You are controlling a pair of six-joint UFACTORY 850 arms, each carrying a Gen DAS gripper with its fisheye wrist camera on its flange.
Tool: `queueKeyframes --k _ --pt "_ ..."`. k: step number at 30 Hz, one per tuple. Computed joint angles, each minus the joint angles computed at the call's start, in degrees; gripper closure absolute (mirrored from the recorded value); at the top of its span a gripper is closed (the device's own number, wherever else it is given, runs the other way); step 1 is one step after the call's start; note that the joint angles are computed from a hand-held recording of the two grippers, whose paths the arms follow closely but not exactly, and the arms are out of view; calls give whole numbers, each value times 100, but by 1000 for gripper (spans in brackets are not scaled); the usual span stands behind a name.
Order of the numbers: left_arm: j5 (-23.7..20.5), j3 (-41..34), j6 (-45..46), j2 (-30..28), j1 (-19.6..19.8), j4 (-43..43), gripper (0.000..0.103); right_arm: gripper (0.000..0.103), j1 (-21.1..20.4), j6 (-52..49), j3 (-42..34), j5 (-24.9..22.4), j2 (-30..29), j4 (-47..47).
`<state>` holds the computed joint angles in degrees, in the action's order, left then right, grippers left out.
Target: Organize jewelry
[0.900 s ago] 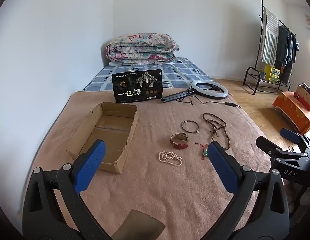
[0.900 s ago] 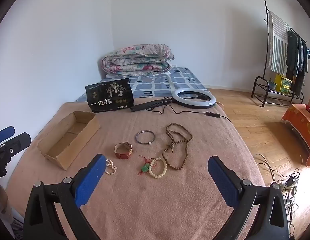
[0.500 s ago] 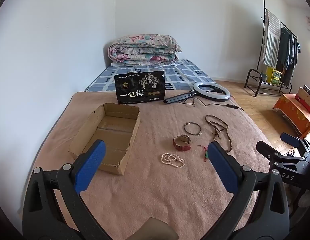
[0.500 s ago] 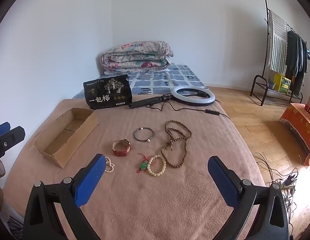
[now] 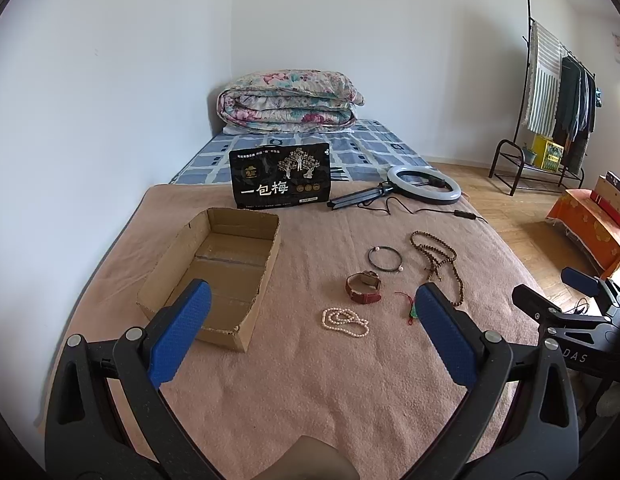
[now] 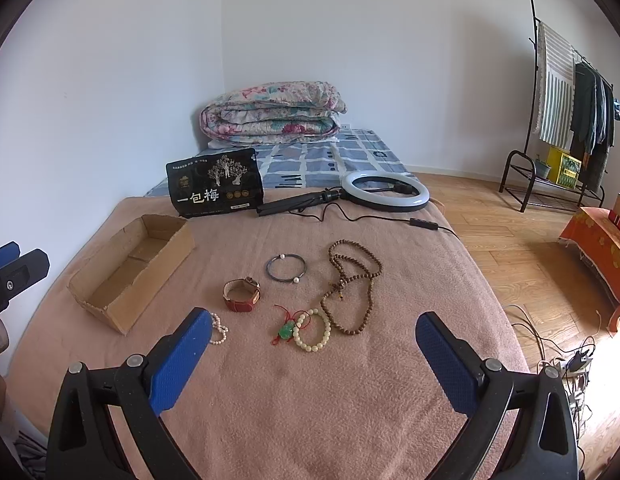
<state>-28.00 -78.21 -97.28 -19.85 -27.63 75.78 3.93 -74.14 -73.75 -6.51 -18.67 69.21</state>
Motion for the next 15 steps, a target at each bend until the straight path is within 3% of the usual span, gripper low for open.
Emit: queueKeyframes --k 15 --pt "18 10 -13 24 19 34 0 0 37 631 -49 23 -13 -626"
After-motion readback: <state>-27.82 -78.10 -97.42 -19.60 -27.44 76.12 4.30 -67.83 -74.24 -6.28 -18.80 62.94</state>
